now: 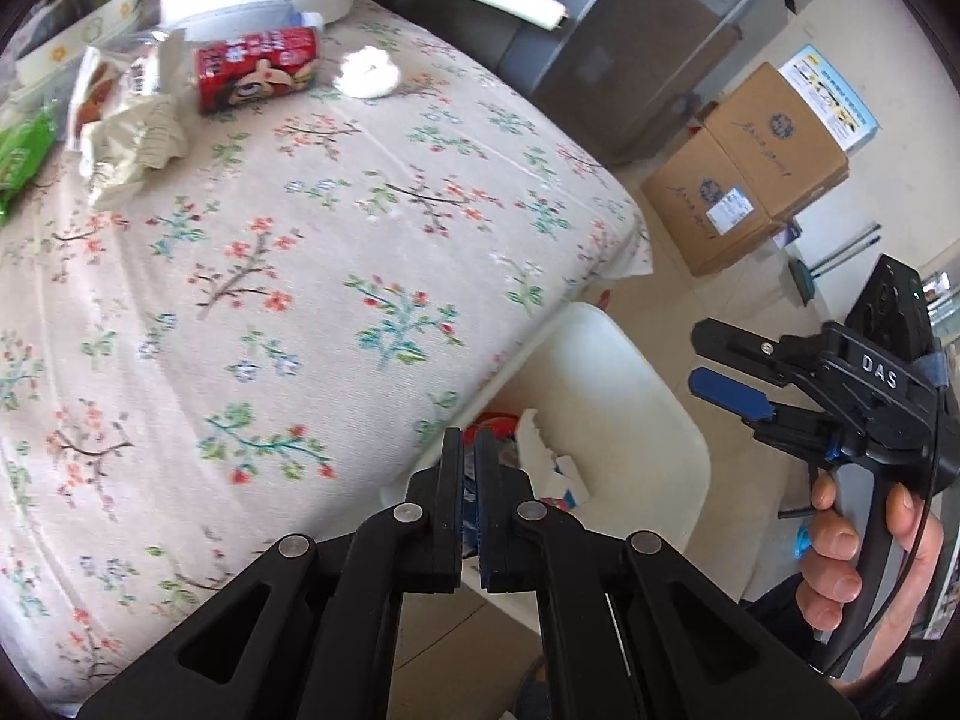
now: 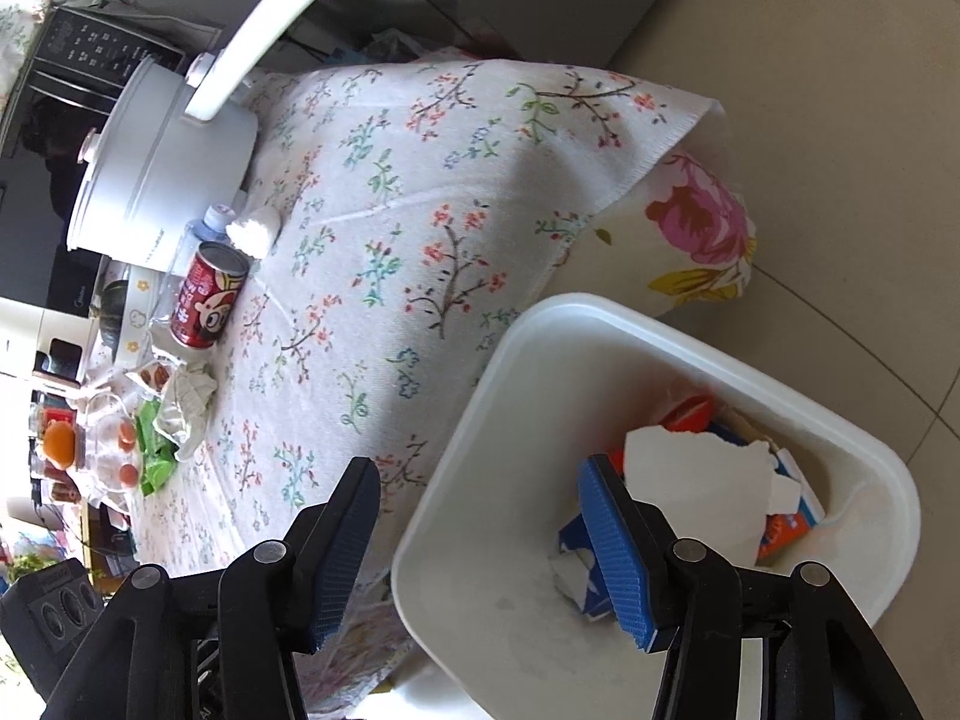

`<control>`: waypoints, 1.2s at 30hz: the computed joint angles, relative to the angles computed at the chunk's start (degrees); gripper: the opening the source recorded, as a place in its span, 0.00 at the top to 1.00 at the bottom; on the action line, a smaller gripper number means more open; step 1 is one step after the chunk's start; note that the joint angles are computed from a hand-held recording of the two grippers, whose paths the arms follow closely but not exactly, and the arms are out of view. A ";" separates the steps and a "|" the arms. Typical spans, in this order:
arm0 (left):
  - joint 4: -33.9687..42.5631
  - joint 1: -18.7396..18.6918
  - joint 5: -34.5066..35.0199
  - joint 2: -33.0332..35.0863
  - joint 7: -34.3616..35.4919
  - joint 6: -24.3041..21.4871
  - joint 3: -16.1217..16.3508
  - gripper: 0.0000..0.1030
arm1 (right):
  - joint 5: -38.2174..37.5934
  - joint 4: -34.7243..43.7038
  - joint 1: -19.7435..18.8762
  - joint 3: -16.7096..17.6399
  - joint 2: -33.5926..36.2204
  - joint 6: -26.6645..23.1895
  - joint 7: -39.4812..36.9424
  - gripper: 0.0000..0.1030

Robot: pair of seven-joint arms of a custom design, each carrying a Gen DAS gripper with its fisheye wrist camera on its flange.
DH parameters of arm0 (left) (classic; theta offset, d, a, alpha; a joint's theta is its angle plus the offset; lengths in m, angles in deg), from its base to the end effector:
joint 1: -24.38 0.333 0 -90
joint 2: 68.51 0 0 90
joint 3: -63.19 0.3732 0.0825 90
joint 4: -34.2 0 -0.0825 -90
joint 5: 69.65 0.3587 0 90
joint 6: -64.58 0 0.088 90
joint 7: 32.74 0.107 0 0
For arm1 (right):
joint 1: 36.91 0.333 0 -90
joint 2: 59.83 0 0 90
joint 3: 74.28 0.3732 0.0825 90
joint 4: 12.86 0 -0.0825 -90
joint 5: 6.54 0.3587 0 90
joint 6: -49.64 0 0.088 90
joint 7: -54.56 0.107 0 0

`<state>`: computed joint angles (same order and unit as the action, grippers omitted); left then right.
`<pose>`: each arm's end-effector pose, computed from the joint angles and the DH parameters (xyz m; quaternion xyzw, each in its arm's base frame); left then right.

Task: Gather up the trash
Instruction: 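Grasp the white tissue ball with the right tool while the left tool grasps the crumpled white wrapper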

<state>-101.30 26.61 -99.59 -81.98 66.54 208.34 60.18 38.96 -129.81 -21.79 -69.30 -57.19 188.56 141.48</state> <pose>0.4620 -0.0041 0.5270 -0.7446 0.6152 -0.2584 0.0191 0.5358 0.1982 0.5259 -0.6234 0.7048 0.1504 0.3033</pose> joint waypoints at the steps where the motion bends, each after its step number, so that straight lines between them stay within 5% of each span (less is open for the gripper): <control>1: 0.41 0.74 0.18 -0.15 -0.70 -0.63 0.65 0.97 | 0.74 0.29 0.25 0.30 0.22 0.52 -0.77 0.40; 5: 2.35 3.58 -5.33 -0.15 0.16 -3.24 5.02 0.93 | 2.34 1.53 1.30 1.40 1.18 2.27 -3.46 0.37; 9: 3.32 8.27 -4.71 0.77 -4.93 -0.74 5.79 0.40 | 0.89 3.05 2.29 2.31 2.68 3.02 -3.29 0.35; 10: 3.80 8.81 -5.59 1.37 -5.37 -0.12 6.23 0.38 | 1.93 3.84 2.21 2.57 3.40 2.01 -3.54 0.35; 16: 11.38 10.48 -10.61 8.45 -3.66 -0.34 6.80 0.37 | -0.29 9.26 3.19 4.09 7.84 2.52 -1.17 0.35; 22: 19.33 10.94 9.78 15.98 -10.94 0.18 3.97 0.37 | -6.43 14.72 3.81 5.64 11.58 3.26 1.80 0.35; 27: 20.27 10.28 20.32 19.71 -15.52 2.34 4.32 0.41 | -15.57 19.79 4.91 6.06 15.12 3.49 4.07 0.35; 29: 20.30 11.70 15.09 20.32 -13.49 2.43 3.95 0.65 | -18.90 22.94 5.23 6.10 17.41 2.74 5.80 0.35; 31: 20.30 13.30 7.60 20.36 -10.78 1.94 3.51 0.68 | -22.04 26.57 5.54 6.13 19.84 1.86 7.47 0.35; 36: 19.35 14.11 1.66 18.58 -6.85 2.85 3.40 0.75 | -29.06 35.00 6.38 6.40 25.35 1.60 8.56 0.35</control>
<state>-81.94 40.72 -97.93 -63.40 59.69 211.19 63.57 9.90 -94.80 -15.40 -62.90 -31.84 190.16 150.04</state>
